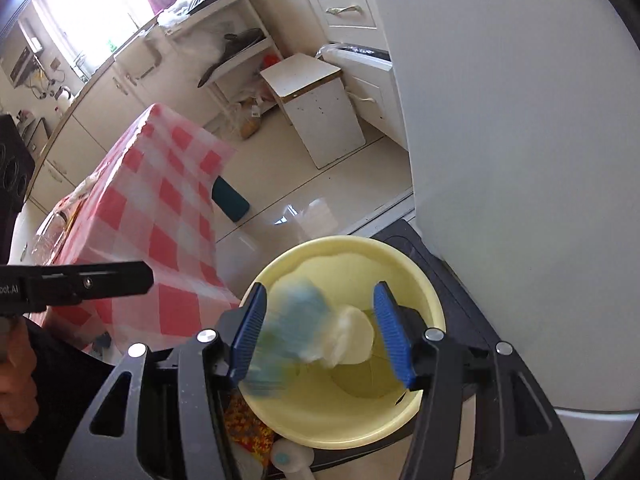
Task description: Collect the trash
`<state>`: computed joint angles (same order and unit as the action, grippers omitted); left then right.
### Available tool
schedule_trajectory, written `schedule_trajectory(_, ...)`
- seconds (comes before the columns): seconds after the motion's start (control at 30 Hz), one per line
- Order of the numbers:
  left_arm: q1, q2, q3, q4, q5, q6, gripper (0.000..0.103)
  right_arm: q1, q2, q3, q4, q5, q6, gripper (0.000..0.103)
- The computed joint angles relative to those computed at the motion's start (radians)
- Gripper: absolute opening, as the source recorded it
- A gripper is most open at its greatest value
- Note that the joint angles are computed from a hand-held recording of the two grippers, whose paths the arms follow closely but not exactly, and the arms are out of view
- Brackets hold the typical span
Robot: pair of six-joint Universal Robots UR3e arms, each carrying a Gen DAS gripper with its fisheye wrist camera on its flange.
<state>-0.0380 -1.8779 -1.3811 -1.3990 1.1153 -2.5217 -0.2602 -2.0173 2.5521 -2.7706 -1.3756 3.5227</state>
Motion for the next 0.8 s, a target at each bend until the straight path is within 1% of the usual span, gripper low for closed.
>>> schedule_trajectory(0.07, 0.017, 0.032, -0.039, 0.085, -0.018, -0.008, 0.052, 0.008, -0.024, -0.008, 0.001, -0.01, 0.015, 0.055)
schedule_trajectory(0.1, 0.034, 0.075, -0.083, 0.148, -0.029, -0.015, 0.058, 0.021, -0.034, -0.016, -0.004, -0.022, 0.027, 0.055)
schedule_trajectory(0.13, 0.051, 0.104, -0.108, 0.201, -0.035, -0.025, 0.065, 0.05, -0.036, -0.037, -0.008, -0.048, 0.045, 0.055)
schedule_trajectory(0.17, 0.059, 0.123, -0.123, 0.243, -0.037, -0.042, 0.07, 0.075, -0.03, -0.051, -0.022, -0.073, 0.055, 0.057)
schedule_trajectory(0.2, 0.084, 0.165, -0.158, 0.299, -0.044, -0.057, 0.077, 0.104, -0.022, -0.067, -0.032, -0.102, 0.066, 0.058)
schedule_trajectory(0.23, 0.109, 0.194, -0.177, 0.334, -0.054, -0.067, 0.081, 0.153, 0.004, -0.104, -0.047, -0.149, 0.087, 0.061)
schedule_trajectory(0.27, 0.127, 0.204, -0.178, 0.357, -0.063, -0.075, 0.083, 0.193, 0.03, -0.139, -0.06, -0.187, 0.105, 0.065)
schedule_trajectory(0.3, 0.17, 0.241, -0.194, 0.374, -0.087, -0.07, 0.086, 0.236, 0.059, -0.18, -0.07, -0.226, 0.123, 0.067)
schedule_trajectory(0.37, 0.227, 0.264, -0.19, 0.397, -0.113, -0.064, 0.089, 0.328, 0.132, -0.284, -0.087, -0.298, 0.146, 0.07)
schedule_trajectory(0.4, 0.26, 0.272, -0.181, 0.401, -0.124, -0.058, 0.09, 0.359, 0.16, -0.326, -0.092, -0.319, 0.148, 0.07)
schedule_trajectory(0.47, 0.339, 0.287, -0.149, 0.39, -0.155, -0.047, 0.092, 0.438, 0.252, -0.463, -0.096, -0.364, 0.146, 0.075)
schedule_trajectory(0.5, 0.379, 0.292, -0.129, 0.379, -0.169, -0.041, 0.092, 0.458, 0.29, -0.519, -0.097, -0.371, 0.14, 0.075)
schedule_trajectory(0.57, 0.461, 0.281, -0.082, 0.37, -0.197, -0.031, 0.093, 0.525, 0.401, -0.686, -0.088, -0.39, 0.12, 0.078)
schedule_trajectory(0.67, 0.57, 0.238, -0.001, 0.348, -0.226, -0.012, 0.094, 0.6, 0.554, -0.928, -0.069, -0.385, 0.091, 0.081)
schedule_trajectory(0.8, 0.673, 0.13, 0.131, 0.354, -0.217, -0.001, 0.094, 0.672, 0.754, -1.257, -0.025, -0.368, 0.07, 0.083)
